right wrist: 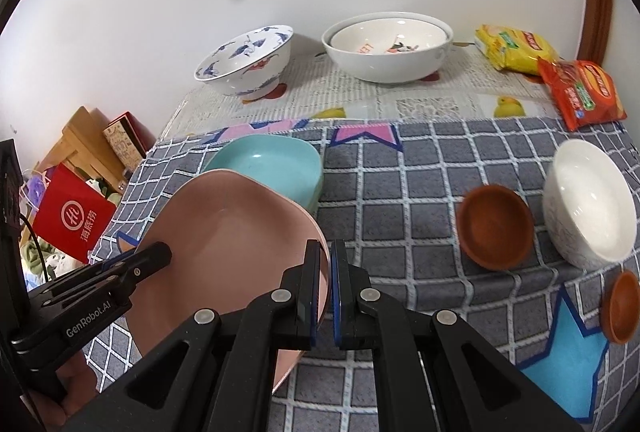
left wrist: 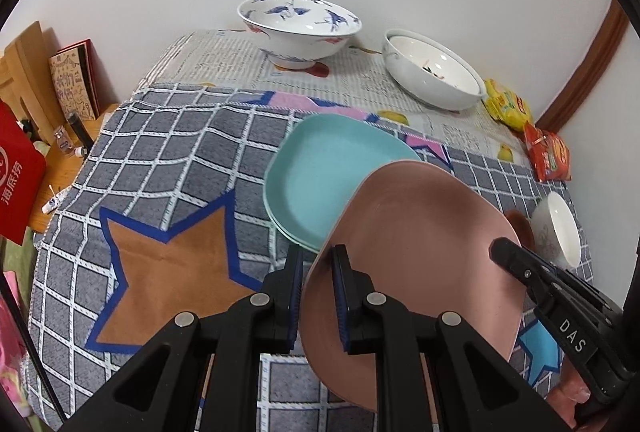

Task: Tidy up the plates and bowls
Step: 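Carry the pink plate with both grippers over the teal plate stack, then lower the pink plate onto the teal stack and open both grippers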

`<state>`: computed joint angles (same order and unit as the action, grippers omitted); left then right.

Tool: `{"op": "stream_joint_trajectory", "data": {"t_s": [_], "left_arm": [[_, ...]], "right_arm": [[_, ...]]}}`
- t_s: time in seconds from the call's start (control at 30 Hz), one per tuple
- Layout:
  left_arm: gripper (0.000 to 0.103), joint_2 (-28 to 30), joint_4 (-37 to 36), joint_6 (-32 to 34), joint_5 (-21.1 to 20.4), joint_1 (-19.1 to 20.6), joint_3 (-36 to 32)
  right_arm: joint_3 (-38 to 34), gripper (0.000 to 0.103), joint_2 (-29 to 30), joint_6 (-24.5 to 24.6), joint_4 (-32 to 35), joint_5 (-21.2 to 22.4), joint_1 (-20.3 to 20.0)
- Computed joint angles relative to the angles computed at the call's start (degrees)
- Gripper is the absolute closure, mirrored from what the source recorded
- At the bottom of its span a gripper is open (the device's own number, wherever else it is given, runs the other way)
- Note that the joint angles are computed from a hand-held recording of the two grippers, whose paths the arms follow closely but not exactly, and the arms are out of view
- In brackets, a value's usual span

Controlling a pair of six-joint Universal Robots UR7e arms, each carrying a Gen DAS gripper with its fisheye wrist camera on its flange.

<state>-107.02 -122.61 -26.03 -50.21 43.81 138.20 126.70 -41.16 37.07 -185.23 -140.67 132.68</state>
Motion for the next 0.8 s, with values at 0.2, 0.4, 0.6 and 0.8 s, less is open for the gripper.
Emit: {"op": "stream_joint_trajectory", "data": {"t_s": [0.2, 0.4, 0.6, 0.8], "left_arm": [[0.089, 2.02, -2.04, 2.12, 0.34, 2.49, -1.12], [0.089, 4.13, -3.94, 3.22, 0.31, 4.80, -1.92], [0.089, 5.90, -5.04, 4.14, 1.15, 5.63, -3.26], [0.089, 8.07, -6.70, 4.90, 1.93, 6.80, -4.35]], "right_arm": [[-1.94, 0.098, 1.53, -2.08, -0.70, 1.23, -1.38], [-3.31, 0.097, 2.52, -3.86, -0.75, 2.16, -2.80], [-4.93, 0.097, 3.30, -6.50, -1.49, 2.33, -3.64], [-6.21, 0.097, 3.96, -9.37, -3.26, 4.00, -5.43]]}}
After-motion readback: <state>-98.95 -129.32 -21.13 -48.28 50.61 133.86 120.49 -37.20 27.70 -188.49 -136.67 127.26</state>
